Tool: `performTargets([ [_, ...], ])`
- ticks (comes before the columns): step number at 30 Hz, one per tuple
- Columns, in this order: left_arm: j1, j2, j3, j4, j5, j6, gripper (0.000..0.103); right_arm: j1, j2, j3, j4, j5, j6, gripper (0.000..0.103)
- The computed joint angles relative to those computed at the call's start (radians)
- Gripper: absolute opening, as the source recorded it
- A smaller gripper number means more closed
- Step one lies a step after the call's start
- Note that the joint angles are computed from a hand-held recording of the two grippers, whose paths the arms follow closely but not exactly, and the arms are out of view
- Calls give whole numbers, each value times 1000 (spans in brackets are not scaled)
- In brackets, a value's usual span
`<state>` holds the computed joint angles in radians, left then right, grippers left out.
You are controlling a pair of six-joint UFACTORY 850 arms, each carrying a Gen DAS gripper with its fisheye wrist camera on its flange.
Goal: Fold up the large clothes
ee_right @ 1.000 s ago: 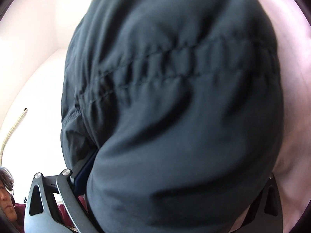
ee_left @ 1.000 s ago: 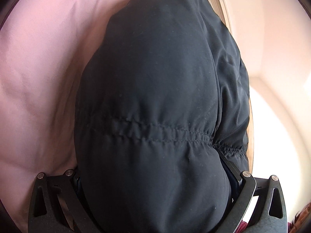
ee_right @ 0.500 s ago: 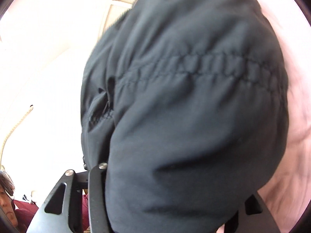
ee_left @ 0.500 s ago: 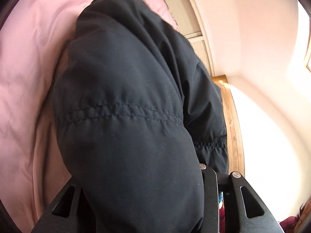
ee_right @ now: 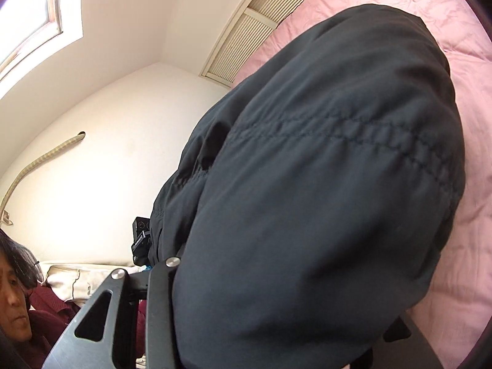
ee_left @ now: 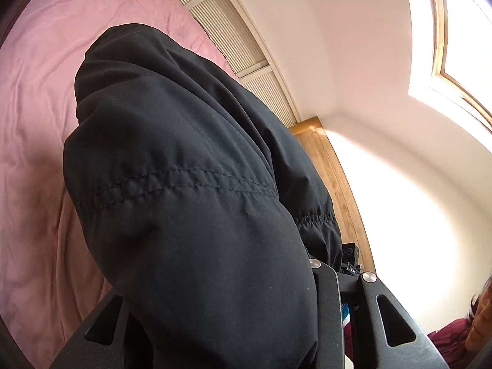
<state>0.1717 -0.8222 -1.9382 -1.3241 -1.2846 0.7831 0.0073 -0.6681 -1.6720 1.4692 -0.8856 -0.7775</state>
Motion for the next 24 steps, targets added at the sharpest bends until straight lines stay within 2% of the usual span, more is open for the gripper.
performTargets([
  [3,6,17,61,48,22,5,33,18,18,80,18,24,-13,38],
  [6,-6,5,86,182,97,-34,34,32,6,123,-57,69,37,40],
  [7,-12,-4,88,232,127,-58,38,45,20,164,-75,91,41,41],
  [8,-16,-8,94,274,164,-79,41,51,11,169,-116,112,68,45],
  [9,-18,-13,99,300,197,-97,49,52,19,194,-137,136,87,51],
  [10,-13,-20,102,297,213,-104,56,51,17,208,-139,152,98,54],
  [12,-2,-17,120,264,237,-102,66,41,22,241,-143,178,104,68],
  [13,0,-12,127,257,252,-99,71,56,3,218,-154,206,133,71],
  [15,3,-9,125,254,268,-93,75,42,6,229,-209,235,162,85],
  [17,19,2,135,270,278,-75,77,51,3,223,-251,273,200,91],
  [20,9,25,124,312,309,-90,78,50,23,258,-252,305,184,93],
  [24,30,79,167,356,366,-36,78,106,-2,183,-402,362,366,94],
])
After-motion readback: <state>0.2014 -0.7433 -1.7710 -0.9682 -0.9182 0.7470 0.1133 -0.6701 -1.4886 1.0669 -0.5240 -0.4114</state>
